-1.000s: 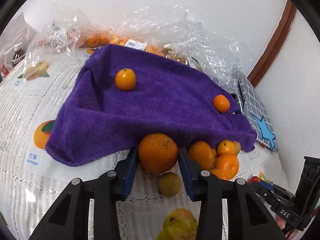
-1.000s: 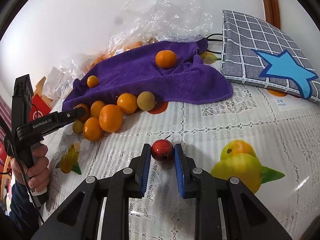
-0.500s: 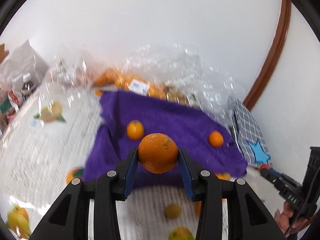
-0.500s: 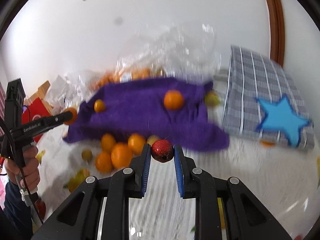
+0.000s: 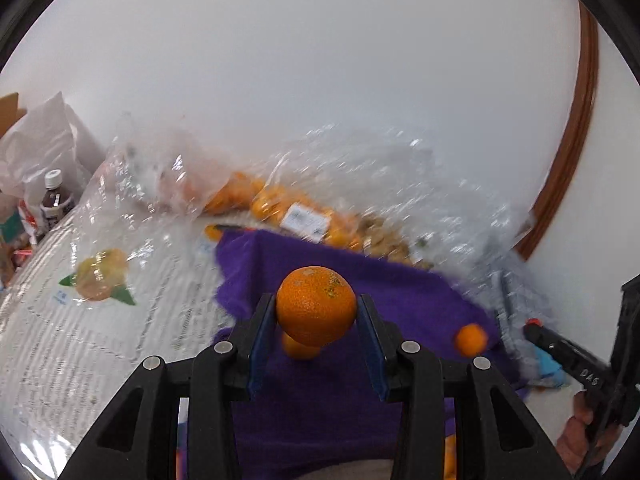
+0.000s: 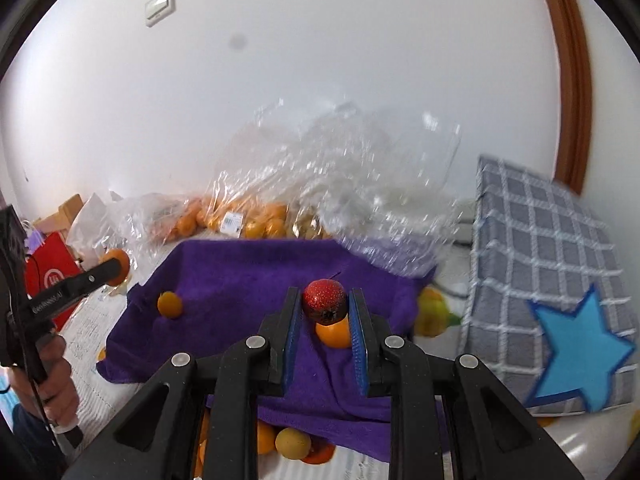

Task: Organize fruits
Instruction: 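Carry the red fruit and the orange onto the purple towel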

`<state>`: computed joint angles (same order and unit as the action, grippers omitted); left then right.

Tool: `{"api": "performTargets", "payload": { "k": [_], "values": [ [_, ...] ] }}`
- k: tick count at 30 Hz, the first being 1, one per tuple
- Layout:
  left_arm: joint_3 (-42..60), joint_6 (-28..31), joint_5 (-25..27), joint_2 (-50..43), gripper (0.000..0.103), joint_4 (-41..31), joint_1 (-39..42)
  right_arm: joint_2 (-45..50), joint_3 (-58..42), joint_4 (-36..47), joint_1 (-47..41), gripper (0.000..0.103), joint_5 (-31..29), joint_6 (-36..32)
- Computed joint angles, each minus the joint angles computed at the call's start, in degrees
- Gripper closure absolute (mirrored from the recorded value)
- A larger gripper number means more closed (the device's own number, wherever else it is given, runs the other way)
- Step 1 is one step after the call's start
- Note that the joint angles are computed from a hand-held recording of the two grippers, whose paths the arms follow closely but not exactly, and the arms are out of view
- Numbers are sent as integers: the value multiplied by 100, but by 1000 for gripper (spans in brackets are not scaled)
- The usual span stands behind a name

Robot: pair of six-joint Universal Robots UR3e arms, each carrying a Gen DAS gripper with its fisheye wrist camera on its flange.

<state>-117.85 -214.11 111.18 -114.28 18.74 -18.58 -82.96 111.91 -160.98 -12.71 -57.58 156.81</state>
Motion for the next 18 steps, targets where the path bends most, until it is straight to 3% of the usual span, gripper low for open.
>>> {"api": "performTargets", "payload": {
  "k": [2,11,18],
  "values": [
    [52,-47,137,-95,64,-40,4,168,-38,-67,117,80,-285,-20],
    [-99,-106,-197,-138,64,59,205,518,-36,-138,69,80,-208,-114],
    [173,-206,-404,-180,64,-585,222,774,-186,-13,318,80,-503,-181]
  ]
}}
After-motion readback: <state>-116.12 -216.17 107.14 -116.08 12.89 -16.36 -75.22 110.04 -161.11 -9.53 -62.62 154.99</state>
